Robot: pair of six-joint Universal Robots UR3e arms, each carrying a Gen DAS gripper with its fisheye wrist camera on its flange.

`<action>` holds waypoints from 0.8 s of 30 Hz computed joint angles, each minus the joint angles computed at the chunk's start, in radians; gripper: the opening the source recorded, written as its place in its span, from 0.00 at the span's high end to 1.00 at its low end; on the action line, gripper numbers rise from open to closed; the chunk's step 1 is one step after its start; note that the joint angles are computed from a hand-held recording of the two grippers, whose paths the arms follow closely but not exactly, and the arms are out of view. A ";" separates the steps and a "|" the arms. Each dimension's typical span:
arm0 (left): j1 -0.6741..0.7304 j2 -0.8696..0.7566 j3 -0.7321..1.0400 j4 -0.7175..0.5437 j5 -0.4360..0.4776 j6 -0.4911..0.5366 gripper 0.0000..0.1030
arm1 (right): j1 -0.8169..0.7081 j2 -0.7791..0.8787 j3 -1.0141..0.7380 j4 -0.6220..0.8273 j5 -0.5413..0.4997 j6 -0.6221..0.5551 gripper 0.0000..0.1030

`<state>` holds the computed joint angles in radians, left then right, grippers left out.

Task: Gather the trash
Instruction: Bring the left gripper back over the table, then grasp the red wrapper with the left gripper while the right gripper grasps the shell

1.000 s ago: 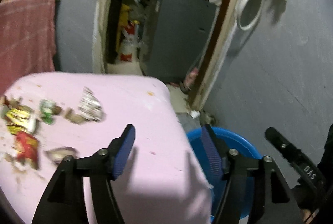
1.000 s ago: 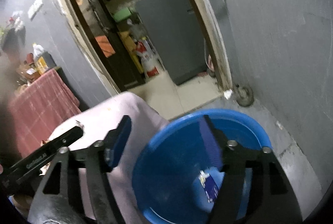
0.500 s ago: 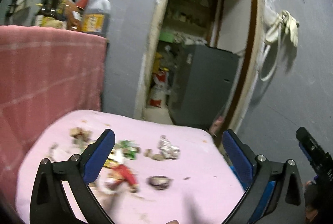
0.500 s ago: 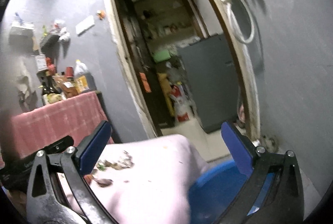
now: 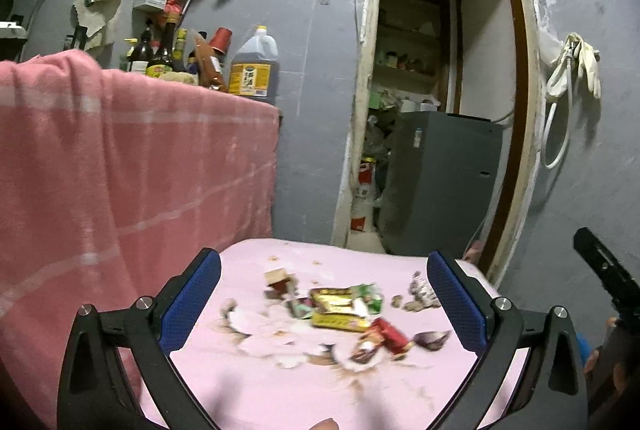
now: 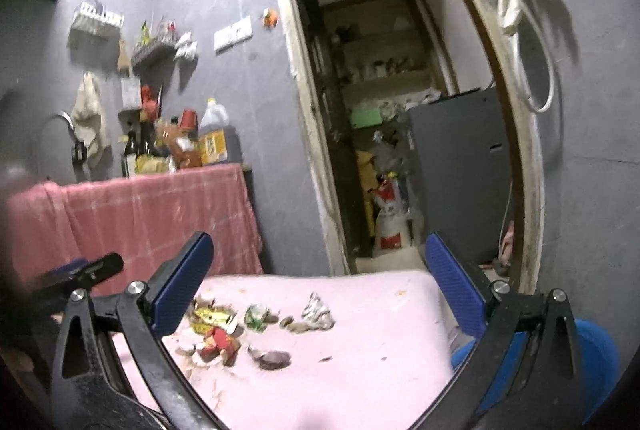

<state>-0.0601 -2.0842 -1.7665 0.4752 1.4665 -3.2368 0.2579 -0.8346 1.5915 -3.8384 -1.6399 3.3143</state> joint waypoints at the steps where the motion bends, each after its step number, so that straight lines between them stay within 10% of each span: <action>1: 0.008 -0.001 -0.012 0.007 -0.004 0.006 0.02 | 0.008 0.012 -0.033 0.047 -0.001 -0.005 0.00; 14: 0.031 -0.098 0.068 -0.168 -0.024 0.040 0.02 | 0.042 0.120 -0.310 0.523 -0.008 -0.080 0.02; 24: 0.040 -0.125 0.190 -0.397 -0.117 0.110 0.18 | 0.022 0.177 -0.439 0.738 0.096 -0.111 0.39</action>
<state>-0.0202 -2.2096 -1.5762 0.0778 1.3491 -3.1269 0.2801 -0.6576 1.1522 -3.1006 -1.5435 3.2038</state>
